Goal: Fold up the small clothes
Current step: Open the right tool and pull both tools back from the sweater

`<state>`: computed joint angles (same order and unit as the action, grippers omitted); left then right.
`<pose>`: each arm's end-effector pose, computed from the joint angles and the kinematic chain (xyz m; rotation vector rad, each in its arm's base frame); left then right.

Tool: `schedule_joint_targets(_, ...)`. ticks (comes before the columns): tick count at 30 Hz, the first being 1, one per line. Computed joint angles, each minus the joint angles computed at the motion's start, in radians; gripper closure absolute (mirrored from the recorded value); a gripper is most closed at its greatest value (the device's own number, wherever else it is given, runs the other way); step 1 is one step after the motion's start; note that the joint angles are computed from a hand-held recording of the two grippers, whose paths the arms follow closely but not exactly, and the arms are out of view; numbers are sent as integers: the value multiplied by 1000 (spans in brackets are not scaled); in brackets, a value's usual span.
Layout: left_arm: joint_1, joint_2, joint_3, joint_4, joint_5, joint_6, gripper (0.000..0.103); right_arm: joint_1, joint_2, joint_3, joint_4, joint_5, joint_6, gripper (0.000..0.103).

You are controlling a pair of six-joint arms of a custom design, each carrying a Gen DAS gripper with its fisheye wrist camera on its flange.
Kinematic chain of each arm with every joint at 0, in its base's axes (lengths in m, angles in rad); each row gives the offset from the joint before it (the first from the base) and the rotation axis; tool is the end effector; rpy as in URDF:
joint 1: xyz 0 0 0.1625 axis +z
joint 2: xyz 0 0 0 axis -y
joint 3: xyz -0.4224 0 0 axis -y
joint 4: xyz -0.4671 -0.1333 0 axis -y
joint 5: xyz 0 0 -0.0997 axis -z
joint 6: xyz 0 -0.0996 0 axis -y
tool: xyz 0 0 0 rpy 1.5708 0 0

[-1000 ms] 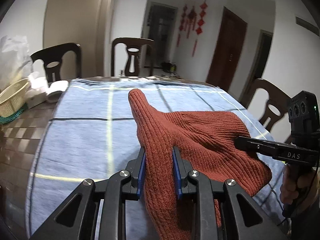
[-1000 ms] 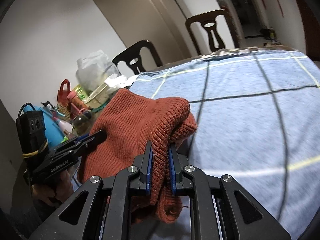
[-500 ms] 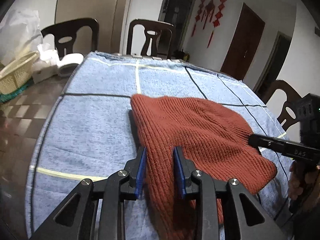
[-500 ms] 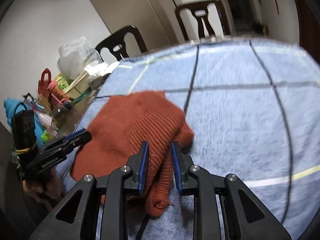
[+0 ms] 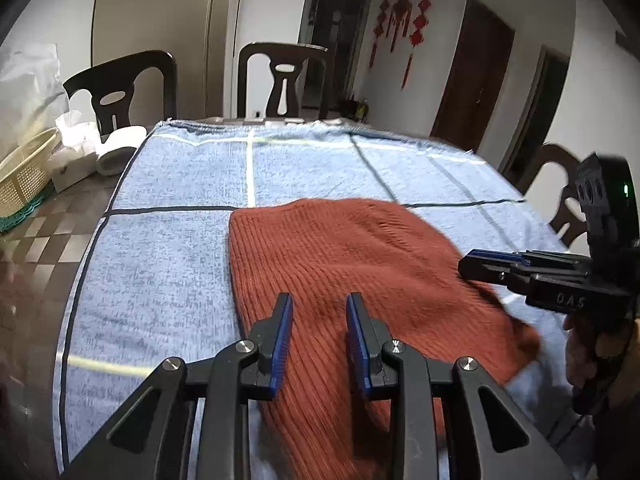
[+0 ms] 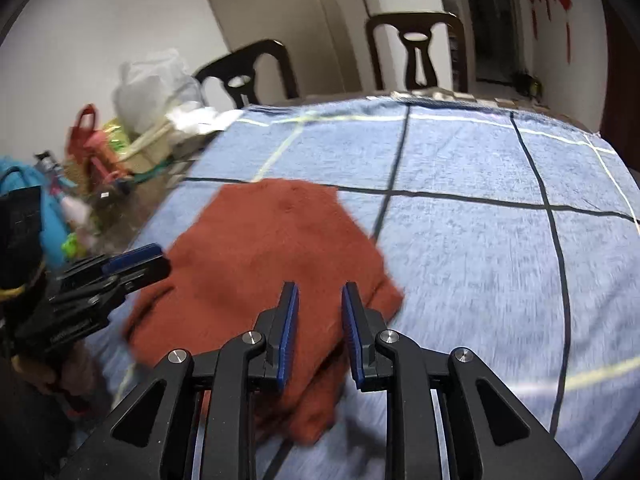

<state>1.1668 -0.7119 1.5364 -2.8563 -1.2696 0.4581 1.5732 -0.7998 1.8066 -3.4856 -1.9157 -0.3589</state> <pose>-0.1524 -0.7707 0.0547 1.0647 2.5505 -0.6366 0.1013 -0.6790 0.0916 0.2342 -2.4355 1.0956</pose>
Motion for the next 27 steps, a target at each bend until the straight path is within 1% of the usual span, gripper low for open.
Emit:
schedule_joint_targets(1, -1, -18, 22, -9, -3, -4, 72, 5, -10, 27, -10, 15, -8, 80)
schedule_joint_targets(3, -3, -58, 75, -27, -5, -16, 72, 18, -16, 61, -30, 9, -32, 81)
schedule_joint_targets(5, 1, -96, 126, -42, -20, -24, 72, 23, -15, 87, -35, 5, -42, 87)
schedule_joint_targets(7, 3, -118, 163, -47, -12, -34, 72, 26, 11, 77, -39, -48, -59, 89)
schedule_joint_targets(8, 4, -121, 174, -50, -5, -35, 72, 22, 22, 66, -27, -74, -53, 89)
schedule_joint_targets(9, 4, -116, 174, -45, 8, -41, 72, 13, 24, 60, -10, -73, -32, 89)
schedule_joint_targets(11, 3, -95, 164, -32, 46, -57, 72, 3, 19, 66, -22, -49, -31, 89)
schedule_joint_targets(13, 0, -79, 161, -60, 68, -35, 72, 3, 20, 70, -29, -50, -37, 89)
schedule_joint_targets(17, -4, -76, 158, -57, 78, -42, 72, 7, 16, 75, -32, -59, -30, 88)
schedule_joint_targets(19, -9, -80, 165, -62, 89, -41, 72, 18, 15, 85, -53, -79, -39, 86)
schedule_joint_targets(23, -20, -99, 192, -80, 108, -47, 72, 43, 25, 96, -102, -121, -77, 85)
schedule_joint_targets(27, -27, -121, 223, -100, 125, -46, 72, 58, 25, 117, -129, -145, -98, 82)
